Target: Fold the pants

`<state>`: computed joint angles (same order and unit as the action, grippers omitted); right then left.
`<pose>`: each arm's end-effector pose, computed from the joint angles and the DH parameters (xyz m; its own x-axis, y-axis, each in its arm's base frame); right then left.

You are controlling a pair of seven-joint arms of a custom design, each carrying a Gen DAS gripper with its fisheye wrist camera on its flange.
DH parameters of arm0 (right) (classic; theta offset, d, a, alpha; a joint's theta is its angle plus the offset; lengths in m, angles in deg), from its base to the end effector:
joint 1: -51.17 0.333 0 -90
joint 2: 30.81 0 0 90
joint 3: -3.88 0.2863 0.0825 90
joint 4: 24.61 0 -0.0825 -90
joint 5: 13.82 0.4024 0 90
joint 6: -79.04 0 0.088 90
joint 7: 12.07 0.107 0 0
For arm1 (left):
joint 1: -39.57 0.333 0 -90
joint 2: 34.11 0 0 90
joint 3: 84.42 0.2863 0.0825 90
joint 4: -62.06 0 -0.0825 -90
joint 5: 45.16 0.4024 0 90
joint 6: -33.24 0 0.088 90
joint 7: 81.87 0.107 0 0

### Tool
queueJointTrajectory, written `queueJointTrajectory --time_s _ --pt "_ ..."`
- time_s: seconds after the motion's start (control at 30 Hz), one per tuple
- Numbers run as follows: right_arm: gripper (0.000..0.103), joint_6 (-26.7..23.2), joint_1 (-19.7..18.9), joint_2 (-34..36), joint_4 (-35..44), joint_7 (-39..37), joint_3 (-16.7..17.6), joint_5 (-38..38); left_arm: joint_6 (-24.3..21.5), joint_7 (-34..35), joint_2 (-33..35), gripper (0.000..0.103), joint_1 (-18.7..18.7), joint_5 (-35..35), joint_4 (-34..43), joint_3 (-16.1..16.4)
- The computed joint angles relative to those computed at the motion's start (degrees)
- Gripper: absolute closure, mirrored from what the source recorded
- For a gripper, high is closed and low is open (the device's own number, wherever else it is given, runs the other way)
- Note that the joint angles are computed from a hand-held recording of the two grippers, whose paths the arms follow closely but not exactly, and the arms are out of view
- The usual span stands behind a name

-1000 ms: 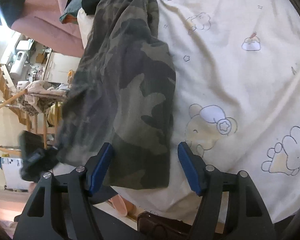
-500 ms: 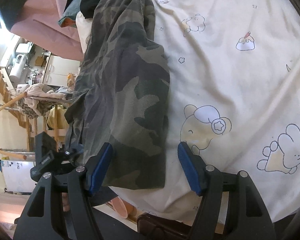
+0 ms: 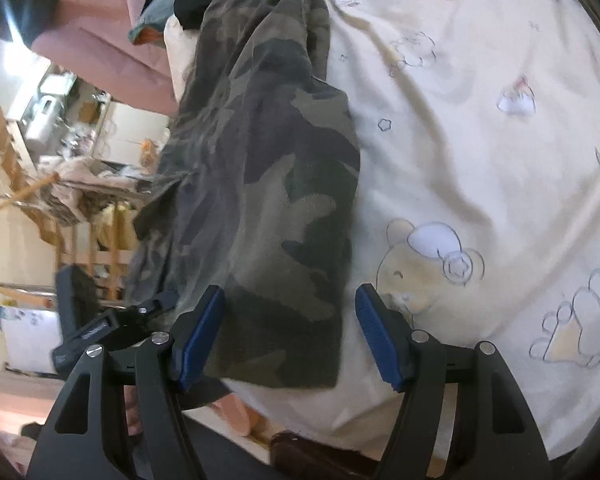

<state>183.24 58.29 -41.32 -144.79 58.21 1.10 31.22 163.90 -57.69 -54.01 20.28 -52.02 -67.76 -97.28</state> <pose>0.5153 0.0965 0.4800 0.1579 -0.7077 -0.6887 -0.9860 -0.1503 -0.0717 0.4257 -0.2779 0.4972 0.5551 -0.7628 0.3316 -0.7806 -0.6154 -0.1090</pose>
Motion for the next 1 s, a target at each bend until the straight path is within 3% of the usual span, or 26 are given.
queueJointTrajectory --time_s 0.23,0.3,0.47,0.53,0.6,0.7,0.77,0.87,0.93,1.0 --pt "0.033 0.21 0.16 1.42 0.27 1.33 0.39 -1.10 -3.77 0.07 -0.08 0.024 0.42 2.01 1.16 -0.53" --pt "0.033 0.23 0.13 1.26 0.04 1.13 0.35 -0.96 -5.20 -2.07 -0.39 0.018 0.71 3.27 1.41 -1.21" --pt "0.033 -0.03 -0.23 0.96 -0.55 1.20 0.00 -0.54 -0.39 -3.17 0.21 0.020 0.92 5.11 1.03 -1.43" --pt "0.033 0.05 -0.26 0.86 -0.60 1.19 0.07 -0.63 0.07 -5.18 -0.83 0.035 1.60 6.67 0.05 -1.58" --pt "0.033 0.22 -0.25 0.92 -0.52 1.18 0.12 -0.71 4.33 -7.22 -3.41 0.042 1.44 4.97 -3.30 -0.64" --pt "0.033 -0.14 -0.34 0.84 -0.57 0.94 -0.04 -0.55 9.97 -7.28 -5.69 0.042 0.42 0.92 -6.95 1.12" --pt "0.033 -0.22 -0.38 0.83 -0.60 1.11 -0.03 -0.51 11.29 -6.44 -6.21 0.042 -0.18 -0.46 -7.64 1.92" --pt "0.033 -0.12 -0.42 0.53 -0.92 1.30 0.00 -0.47 9.53 -5.76 -6.04 0.042 -0.09 -0.42 -7.19 1.93" --pt "0.033 -0.17 -0.45 0.58 -0.92 0.88 -0.09 -0.61 4.67 -5.28 -3.70 0.038 0.54 1.63 -4.22 1.14" --pt "0.033 0.04 -0.31 0.49 -0.87 1.15 0.10 -0.68 3.11 -3.64 -2.38 0.029 -0.10 -1.07 -3.78 2.07"
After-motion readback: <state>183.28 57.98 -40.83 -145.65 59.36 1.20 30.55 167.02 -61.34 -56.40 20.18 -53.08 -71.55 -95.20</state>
